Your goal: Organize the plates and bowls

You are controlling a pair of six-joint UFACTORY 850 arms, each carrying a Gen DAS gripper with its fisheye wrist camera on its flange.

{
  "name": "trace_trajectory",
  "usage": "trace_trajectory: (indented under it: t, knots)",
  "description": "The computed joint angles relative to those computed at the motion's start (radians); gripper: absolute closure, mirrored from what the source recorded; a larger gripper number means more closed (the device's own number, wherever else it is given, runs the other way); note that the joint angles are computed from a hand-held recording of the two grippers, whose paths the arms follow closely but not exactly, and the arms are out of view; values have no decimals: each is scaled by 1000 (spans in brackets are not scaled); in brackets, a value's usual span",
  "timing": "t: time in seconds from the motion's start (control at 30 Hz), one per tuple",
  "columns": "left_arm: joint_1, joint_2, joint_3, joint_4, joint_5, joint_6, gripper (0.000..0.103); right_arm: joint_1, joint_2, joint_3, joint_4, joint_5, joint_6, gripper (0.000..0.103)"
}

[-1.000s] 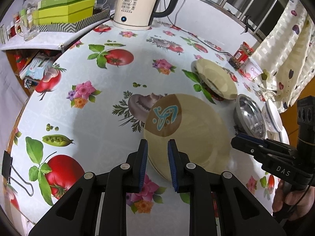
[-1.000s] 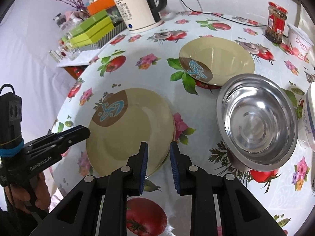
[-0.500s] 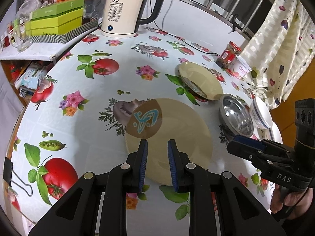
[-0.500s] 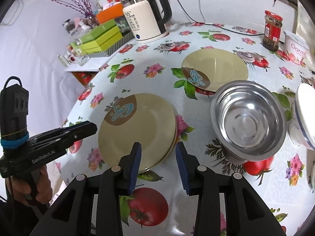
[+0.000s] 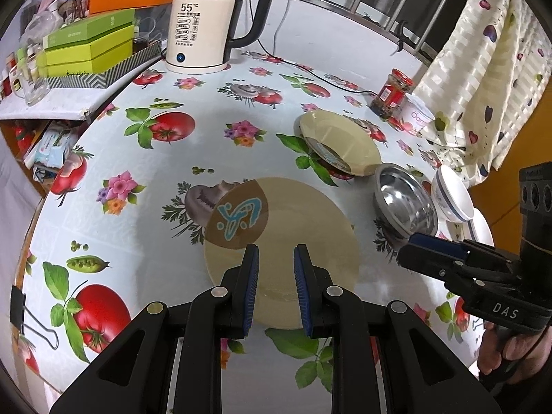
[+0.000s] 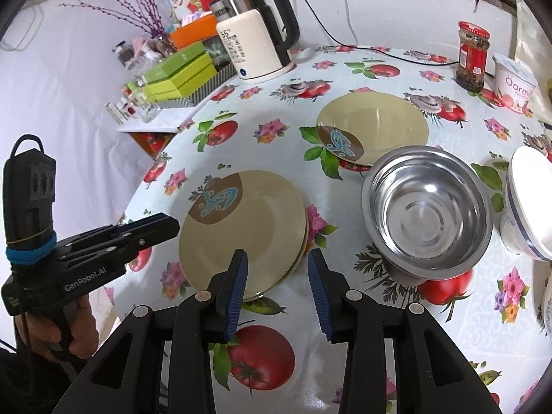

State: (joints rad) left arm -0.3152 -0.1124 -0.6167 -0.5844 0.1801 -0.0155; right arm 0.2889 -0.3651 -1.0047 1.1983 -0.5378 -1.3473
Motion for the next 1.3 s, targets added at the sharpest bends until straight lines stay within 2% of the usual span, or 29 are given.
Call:
trace_trajectory:
  t: [0.53,0.8,1.13,1.3]
  knots:
    - [-23,-33,-62,-246,0,290,82,-23,15,-12,26,1,-24,67]
    - [-26,-62,-101,-306,-1,378,82,-34,3,-39,19,5,-17,66]
    - [-8,-117,-166,-291,-27,393,82,-45,-31,-94,1,14,6,65]
    - [17,-157,-211,-133,-57,249,82,-52,-67,-142,-30,20,46,65]
